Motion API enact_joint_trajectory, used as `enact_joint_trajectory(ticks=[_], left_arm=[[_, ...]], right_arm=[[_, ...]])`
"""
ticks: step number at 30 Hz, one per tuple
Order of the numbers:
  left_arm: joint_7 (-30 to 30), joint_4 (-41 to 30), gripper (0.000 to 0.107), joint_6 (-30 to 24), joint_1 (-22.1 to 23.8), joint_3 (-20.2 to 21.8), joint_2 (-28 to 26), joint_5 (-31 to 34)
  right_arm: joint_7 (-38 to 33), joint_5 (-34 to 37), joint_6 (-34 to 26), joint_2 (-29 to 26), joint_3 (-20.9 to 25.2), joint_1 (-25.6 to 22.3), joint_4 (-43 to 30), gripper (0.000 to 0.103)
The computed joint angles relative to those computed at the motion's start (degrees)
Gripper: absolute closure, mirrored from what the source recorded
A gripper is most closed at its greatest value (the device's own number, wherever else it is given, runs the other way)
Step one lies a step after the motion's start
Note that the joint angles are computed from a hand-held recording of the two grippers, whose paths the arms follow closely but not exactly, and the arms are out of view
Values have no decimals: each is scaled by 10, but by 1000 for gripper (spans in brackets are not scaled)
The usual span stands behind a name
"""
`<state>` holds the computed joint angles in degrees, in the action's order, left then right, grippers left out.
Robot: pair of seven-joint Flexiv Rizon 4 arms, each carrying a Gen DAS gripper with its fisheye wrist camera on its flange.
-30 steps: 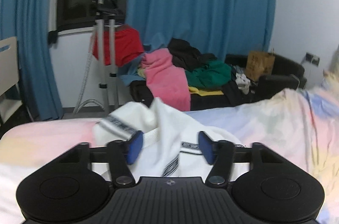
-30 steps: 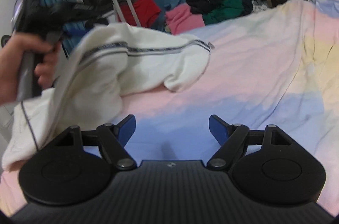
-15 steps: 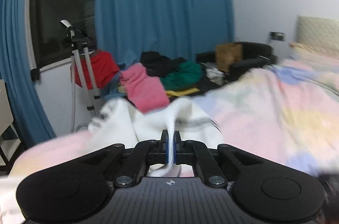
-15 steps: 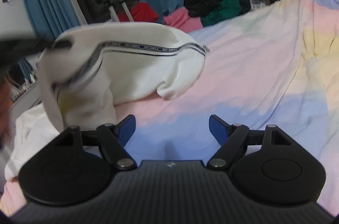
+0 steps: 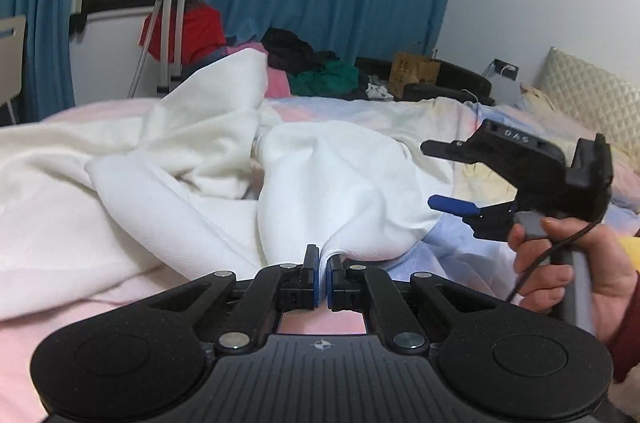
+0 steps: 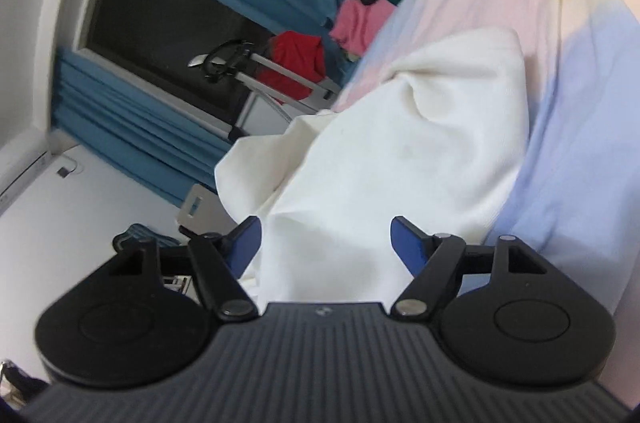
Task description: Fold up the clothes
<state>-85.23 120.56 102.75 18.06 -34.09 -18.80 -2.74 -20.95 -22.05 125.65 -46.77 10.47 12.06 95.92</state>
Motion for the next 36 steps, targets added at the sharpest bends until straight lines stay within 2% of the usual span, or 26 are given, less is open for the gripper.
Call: enact_joint_trajectory(ticks=[3,6,8,11,15,16,18,20,22,24,26,31,32,33,36], left_arm=[[-18,25,103,20,84,-79,-9,19],[-46,32,103,12,152,-142,-23,36],[-52,33,103,13,175,-163,-33,48],[-61,29,103,13,192,-179,-44,59],[-71,24,103,15,201,-185,-65,68],[-73,23,103,17,201,-184,-70,70],[-77,18,103,19,194,-178,-80,73],[-75,11,103,18,188,-176,-90,79],[-67,4,103,20,181,-173,-100,88],[-56,-2,103,24,181,-181,-115,100],[-44,-9,102,26,179,-190,-130,112],[-3,-30,98,19,163,-204,-160,134],[7,-34,95,11,163,-209,-164,133],[18,-37,90,4,163,-215,-168,131],[26,-33,76,-17,179,-239,-173,101]], right_arm=[[-39,99,-61,26,-76,71,9,29],[-59,190,-107,37,-133,123,6,34],[-67,222,-126,33,-153,140,-5,34],[-77,262,-171,13,-220,186,-38,35],[-74,248,-238,-28,-272,200,-102,37],[-77,231,-244,-38,-264,186,-121,40],[-94,195,-239,-59,-214,140,-161,47],[-102,175,-241,-74,-187,114,-193,80],[-108,159,-258,-80,-172,98,-218,96],[-107,157,-257,-77,-177,94,-224,97],[-93,187,-218,-69,-215,111,-208,97],[-81,344,-123,-66,-358,177,-158,97],[-104,393,-119,-68,-375,187,-151,97],[-103,404,-119,-65,-373,183,-134,97],[-88,392,-129,-46,-294,120,-92,97]])
